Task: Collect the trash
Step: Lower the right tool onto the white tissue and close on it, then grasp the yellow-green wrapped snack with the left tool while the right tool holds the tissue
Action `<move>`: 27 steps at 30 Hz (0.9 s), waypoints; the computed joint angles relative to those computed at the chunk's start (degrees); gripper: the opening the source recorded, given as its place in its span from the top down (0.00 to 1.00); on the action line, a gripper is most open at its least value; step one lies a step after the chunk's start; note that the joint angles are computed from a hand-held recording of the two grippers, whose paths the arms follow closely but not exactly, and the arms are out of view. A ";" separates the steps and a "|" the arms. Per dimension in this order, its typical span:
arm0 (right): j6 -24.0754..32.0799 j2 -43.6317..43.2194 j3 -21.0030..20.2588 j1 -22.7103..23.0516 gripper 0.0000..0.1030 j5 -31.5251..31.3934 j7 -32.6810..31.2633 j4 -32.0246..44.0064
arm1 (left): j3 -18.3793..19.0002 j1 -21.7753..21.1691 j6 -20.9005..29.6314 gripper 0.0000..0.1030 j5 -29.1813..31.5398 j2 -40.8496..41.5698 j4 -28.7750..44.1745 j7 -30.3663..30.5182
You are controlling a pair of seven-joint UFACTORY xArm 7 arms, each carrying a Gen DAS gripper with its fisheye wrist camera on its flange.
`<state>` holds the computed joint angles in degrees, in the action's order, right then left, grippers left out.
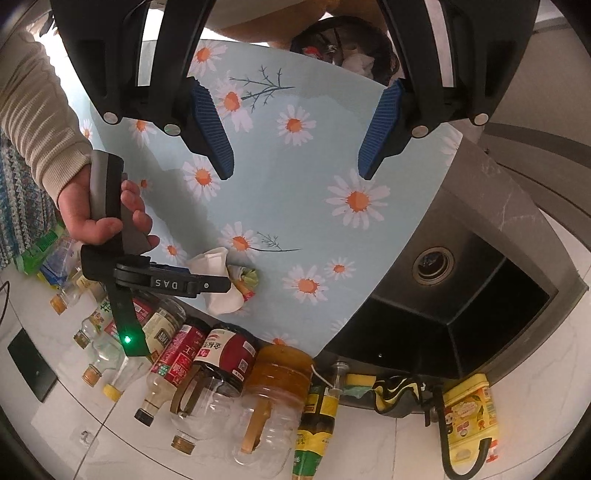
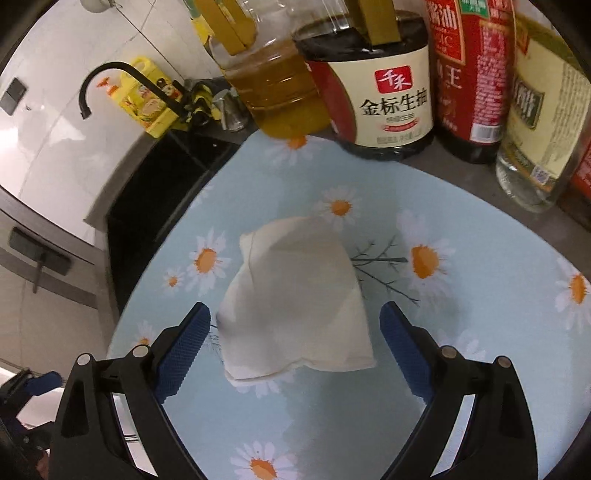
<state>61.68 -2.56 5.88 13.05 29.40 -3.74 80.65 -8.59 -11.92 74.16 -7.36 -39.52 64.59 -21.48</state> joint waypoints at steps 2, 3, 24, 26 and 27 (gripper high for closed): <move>0.36 0.39 -0.12 -0.09 0.11 0.53 -0.13 0.28 | -0.22 0.08 0.09 0.34 -0.03 0.38 0.17 -0.49; 0.55 0.63 -0.19 -0.16 0.11 1.28 -0.36 0.36 | -0.37 0.09 0.11 0.34 0.07 0.55 0.29 -0.65; 0.62 -6.33 -2.32 -1.35 0.24 6.44 -2.87 -4.09 | -1.42 -1.79 -1.03 0.34 1.19 8.93 5.84 0.85; 0.87 -8.59 -3.02 -1.35 0.24 7.28 -3.15 -5.50 | -1.60 -2.17 -1.33 0.34 1.35 10.58 6.93 1.60; 0.81 -9.79 -3.30 -1.35 0.24 7.36 -3.12 -6.25 | -1.68 -2.33 -1.57 0.34 1.44 11.76 7.57 1.98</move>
<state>62.49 -12.35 2.58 11.70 36.77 -6.87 74.39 -10.27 -14.25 72.59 -5.92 -27.76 72.15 -19.50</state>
